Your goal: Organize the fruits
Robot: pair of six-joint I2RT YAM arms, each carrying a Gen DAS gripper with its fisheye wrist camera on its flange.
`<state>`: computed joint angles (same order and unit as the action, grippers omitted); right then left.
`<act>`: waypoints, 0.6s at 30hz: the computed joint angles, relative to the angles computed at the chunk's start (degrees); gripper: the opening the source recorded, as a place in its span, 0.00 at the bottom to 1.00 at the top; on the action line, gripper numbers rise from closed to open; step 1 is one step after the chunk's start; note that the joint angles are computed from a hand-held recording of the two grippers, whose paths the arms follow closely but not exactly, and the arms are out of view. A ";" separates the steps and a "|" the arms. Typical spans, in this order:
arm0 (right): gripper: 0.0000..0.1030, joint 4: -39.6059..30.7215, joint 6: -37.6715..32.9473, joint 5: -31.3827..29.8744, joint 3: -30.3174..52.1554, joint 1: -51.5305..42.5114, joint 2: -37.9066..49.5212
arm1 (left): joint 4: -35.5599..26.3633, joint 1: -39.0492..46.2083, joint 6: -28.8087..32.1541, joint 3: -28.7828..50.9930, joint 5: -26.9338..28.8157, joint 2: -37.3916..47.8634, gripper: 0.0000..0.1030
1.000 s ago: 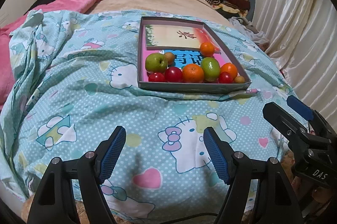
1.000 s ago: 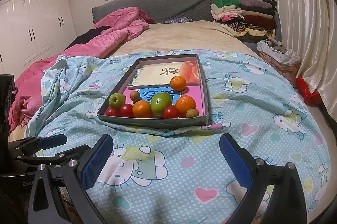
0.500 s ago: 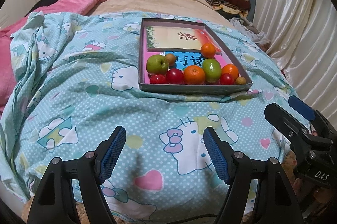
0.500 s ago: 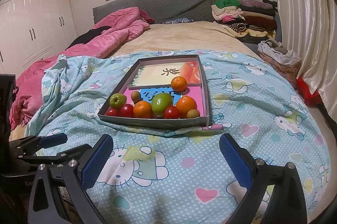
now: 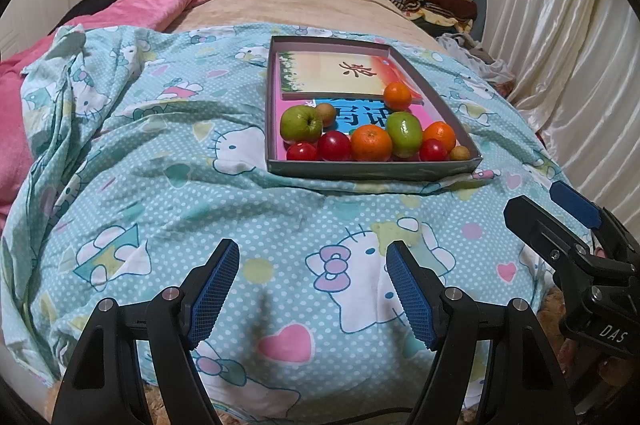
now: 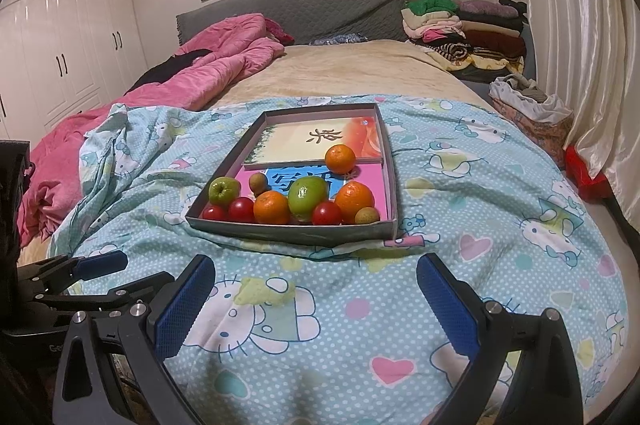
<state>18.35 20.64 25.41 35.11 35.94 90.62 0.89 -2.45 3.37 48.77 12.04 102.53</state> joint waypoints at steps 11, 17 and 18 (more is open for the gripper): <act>0.99 -0.06 0.05 0.04 0.06 0.04 0.03 | 0.15 -0.15 -0.10 -0.10 -0.23 -0.05 0.75; 0.99 -0.08 0.05 0.02 0.10 0.03 0.06 | 0.15 -0.19 -0.14 -0.10 -0.35 -0.05 0.75; 0.99 -0.04 0.08 -0.02 0.10 0.01 0.07 | 0.25 -0.21 -0.14 -0.15 -0.66 -0.11 0.75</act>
